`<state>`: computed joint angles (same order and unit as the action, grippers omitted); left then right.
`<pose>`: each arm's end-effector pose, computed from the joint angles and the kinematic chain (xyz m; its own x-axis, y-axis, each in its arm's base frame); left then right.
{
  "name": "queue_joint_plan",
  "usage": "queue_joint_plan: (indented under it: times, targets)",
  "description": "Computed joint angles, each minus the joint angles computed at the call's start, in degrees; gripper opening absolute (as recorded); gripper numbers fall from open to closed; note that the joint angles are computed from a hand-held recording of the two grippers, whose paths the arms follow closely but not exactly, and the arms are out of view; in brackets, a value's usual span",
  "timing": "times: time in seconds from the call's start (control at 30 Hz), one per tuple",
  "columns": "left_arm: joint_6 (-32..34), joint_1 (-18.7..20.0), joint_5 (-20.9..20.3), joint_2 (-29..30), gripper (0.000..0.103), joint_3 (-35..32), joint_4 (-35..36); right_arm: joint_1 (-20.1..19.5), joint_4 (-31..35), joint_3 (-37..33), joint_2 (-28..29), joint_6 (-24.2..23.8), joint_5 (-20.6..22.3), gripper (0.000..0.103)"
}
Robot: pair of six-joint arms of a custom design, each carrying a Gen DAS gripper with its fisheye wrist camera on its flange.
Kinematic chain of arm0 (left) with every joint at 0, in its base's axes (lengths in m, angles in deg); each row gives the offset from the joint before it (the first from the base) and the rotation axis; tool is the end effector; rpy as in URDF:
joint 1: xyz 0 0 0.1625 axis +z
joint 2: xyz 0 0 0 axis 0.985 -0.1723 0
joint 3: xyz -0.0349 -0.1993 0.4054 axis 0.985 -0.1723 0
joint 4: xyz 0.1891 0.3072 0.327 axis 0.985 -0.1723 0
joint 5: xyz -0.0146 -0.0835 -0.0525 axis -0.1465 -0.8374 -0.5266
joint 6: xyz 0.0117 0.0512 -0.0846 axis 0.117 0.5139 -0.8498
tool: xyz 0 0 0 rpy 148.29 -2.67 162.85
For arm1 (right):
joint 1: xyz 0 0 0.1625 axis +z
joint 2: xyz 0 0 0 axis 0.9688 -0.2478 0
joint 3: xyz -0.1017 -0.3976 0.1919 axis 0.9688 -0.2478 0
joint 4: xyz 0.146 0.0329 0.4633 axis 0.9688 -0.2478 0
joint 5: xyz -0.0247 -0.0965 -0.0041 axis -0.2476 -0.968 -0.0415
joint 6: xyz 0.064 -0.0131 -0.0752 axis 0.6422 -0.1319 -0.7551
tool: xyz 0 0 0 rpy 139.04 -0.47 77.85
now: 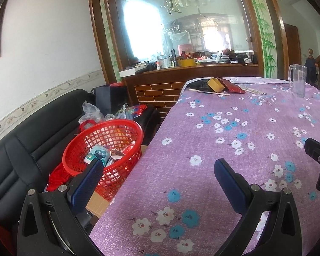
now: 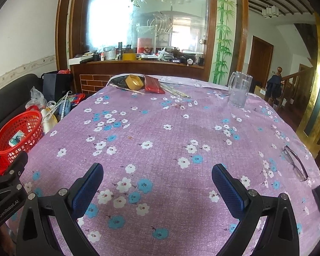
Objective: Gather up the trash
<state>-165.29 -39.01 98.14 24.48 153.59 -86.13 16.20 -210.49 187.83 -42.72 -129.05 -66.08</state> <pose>-0.3431 -0.6060 0.0399 -0.5157 -0.2433 -0.8215 0.6632 0.4936 -0.5626 0.1108 -0.6144 0.2887 -0.6720 -0.0435 0.7393 -0.6239 0.5710 -0.5335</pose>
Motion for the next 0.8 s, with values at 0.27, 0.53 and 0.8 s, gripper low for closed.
queue_joint_plan:
  times: [0.27,0.53,0.8]
  targets:
    - [-2.3,0.1,0.3,0.5,0.103,-0.5,2.7,0.0,0.1,0.0,0.2,-0.1,-0.2,0.103]
    - [-4.2,0.2,0.4,1.0,0.103,-1.1,5.0,0.0,0.2,-0.1,0.4,0.2,-0.5,0.103]
    - [-3.8,0.2,0.8,1.6,0.103,-1.8,5.5,-0.4,0.6,-0.2,0.5,0.8,-0.5,0.103]
